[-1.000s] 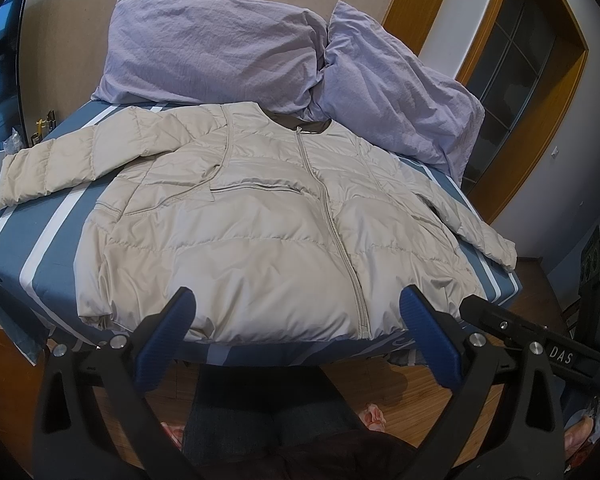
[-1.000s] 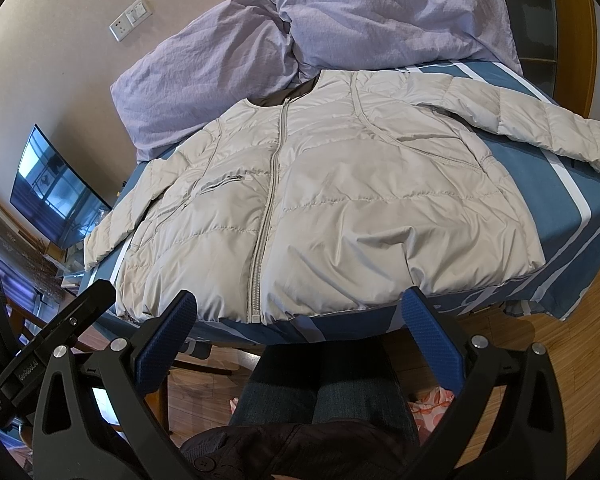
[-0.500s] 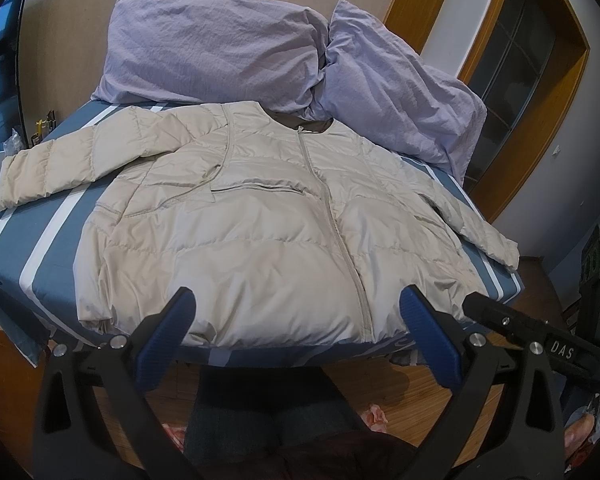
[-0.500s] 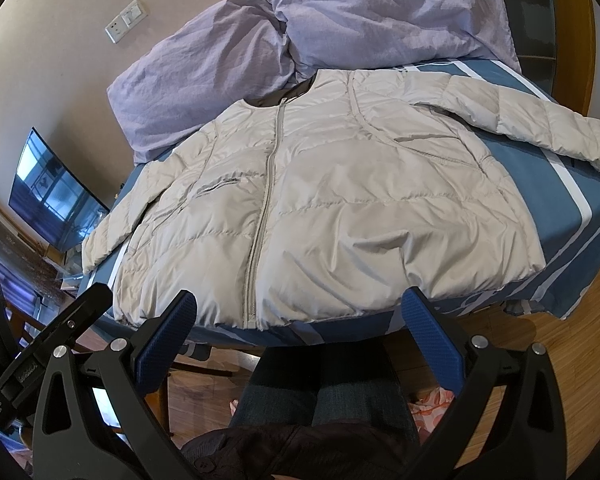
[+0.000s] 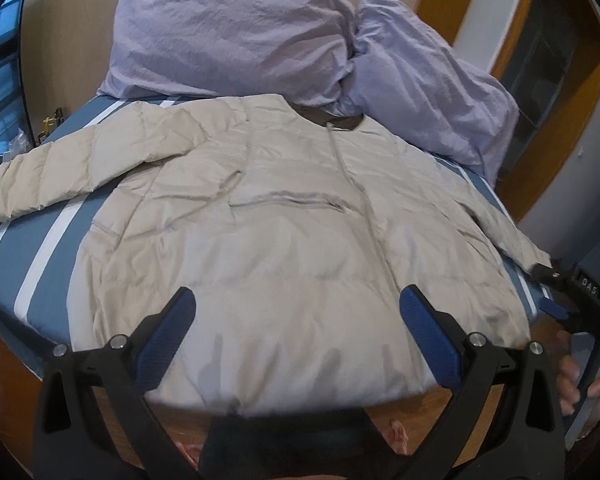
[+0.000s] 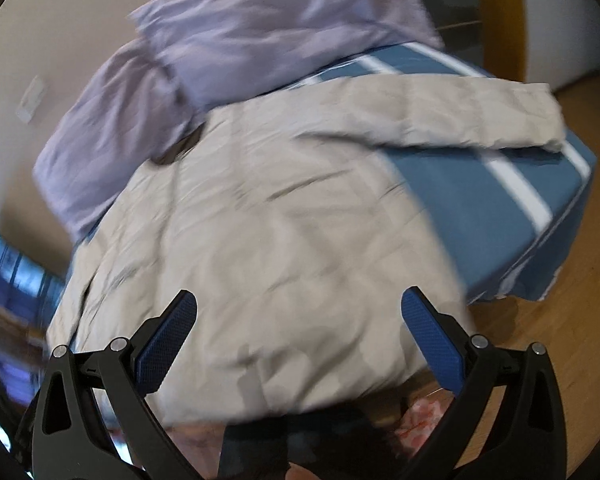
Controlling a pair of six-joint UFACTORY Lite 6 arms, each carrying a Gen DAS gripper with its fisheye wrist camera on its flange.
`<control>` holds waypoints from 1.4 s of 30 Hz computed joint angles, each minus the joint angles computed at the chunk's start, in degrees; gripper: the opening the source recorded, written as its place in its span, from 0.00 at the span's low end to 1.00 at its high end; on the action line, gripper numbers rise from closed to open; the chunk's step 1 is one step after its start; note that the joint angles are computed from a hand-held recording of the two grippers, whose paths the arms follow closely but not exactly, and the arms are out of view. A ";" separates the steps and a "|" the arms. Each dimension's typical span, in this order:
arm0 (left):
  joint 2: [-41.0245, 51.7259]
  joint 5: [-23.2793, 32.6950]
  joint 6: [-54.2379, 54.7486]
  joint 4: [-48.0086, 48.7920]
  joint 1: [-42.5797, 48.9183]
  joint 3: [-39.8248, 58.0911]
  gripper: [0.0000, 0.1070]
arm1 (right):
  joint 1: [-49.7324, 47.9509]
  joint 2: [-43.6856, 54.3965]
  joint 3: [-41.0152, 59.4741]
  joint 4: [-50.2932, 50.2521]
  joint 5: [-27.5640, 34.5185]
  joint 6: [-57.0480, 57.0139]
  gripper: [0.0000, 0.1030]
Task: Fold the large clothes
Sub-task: 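Grasp the jacket sleeve cuff nearest the right tool with the right tool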
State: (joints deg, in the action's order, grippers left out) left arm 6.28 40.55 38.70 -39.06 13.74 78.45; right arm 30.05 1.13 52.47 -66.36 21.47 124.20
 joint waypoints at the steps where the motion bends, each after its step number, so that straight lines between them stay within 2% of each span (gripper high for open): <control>1: 2.15 -0.51 -1.04 0.81 -0.12 1.92 0.94 | -3.25 -0.73 -1.49 -2.14 -0.85 1.56 0.99; 5: 9.44 -2.46 -6.02 5.38 -1.20 8.82 0.94 | -17.51 -0.70 -4.76 -9.97 -7.05 7.22 0.99; 12: 19.57 -7.93 -14.12 15.72 -4.57 19.59 0.94 | -32.37 7.21 -1.14 -13.81 -3.95 9.48 0.98; 15: 23.56 -9.34 -18.19 20.68 -5.72 23.60 0.94 | -38.12 11.74 1.43 -10.78 -4.48 6.14 0.88; 18: 28.63 -7.96 -21.49 24.12 -6.37 29.04 0.94 | -41.58 15.11 2.98 -9.43 -4.61 4.87 0.85; 22: 33.59 -6.10 -24.36 27.01 -6.91 33.60 0.95 | -43.78 19.22 4.78 -10.12 -6.48 5.60 0.83; 24: 34.56 -6.83 -25.20 28.29 -7.08 33.78 0.95 | -44.26 19.98 4.12 -13.57 -8.51 9.77 0.79; 26: 34.54 -8.00 -25.53 28.86 -7.30 32.80 0.95 | -43.03 20.19 4.34 -14.22 -6.92 11.20 0.75; 29: 35.45 -8.12 -24.43 27.61 -7.00 32.90 0.95 | -40.84 20.32 4.67 -13.91 -5.27 11.13 0.61; 33: 36.51 -7.69 -21.92 24.58 -6.20 33.33 0.95 | -39.46 21.27 6.45 -13.56 -5.37 10.89 0.33; 34: 36.56 -7.94 -21.33 24.01 -6.11 33.14 0.95 | -38.70 21.20 7.11 -10.55 -4.17 7.94 0.29; 38: 36.85 -8.78 -19.95 23.01 -6.00 32.74 0.95 | -35.89 22.34 12.43 -1.36 0.37 -2.02 0.23; 42: 37.49 -8.93 -18.67 21.60 -5.77 33.11 0.95 | -31.08 21.30 16.50 0.14 6.41 -4.97 0.23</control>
State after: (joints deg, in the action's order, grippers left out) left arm 43.78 31.62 20.03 -17.46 7.98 111.56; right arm -1.03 22.43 68.96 -66.22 27.88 119.24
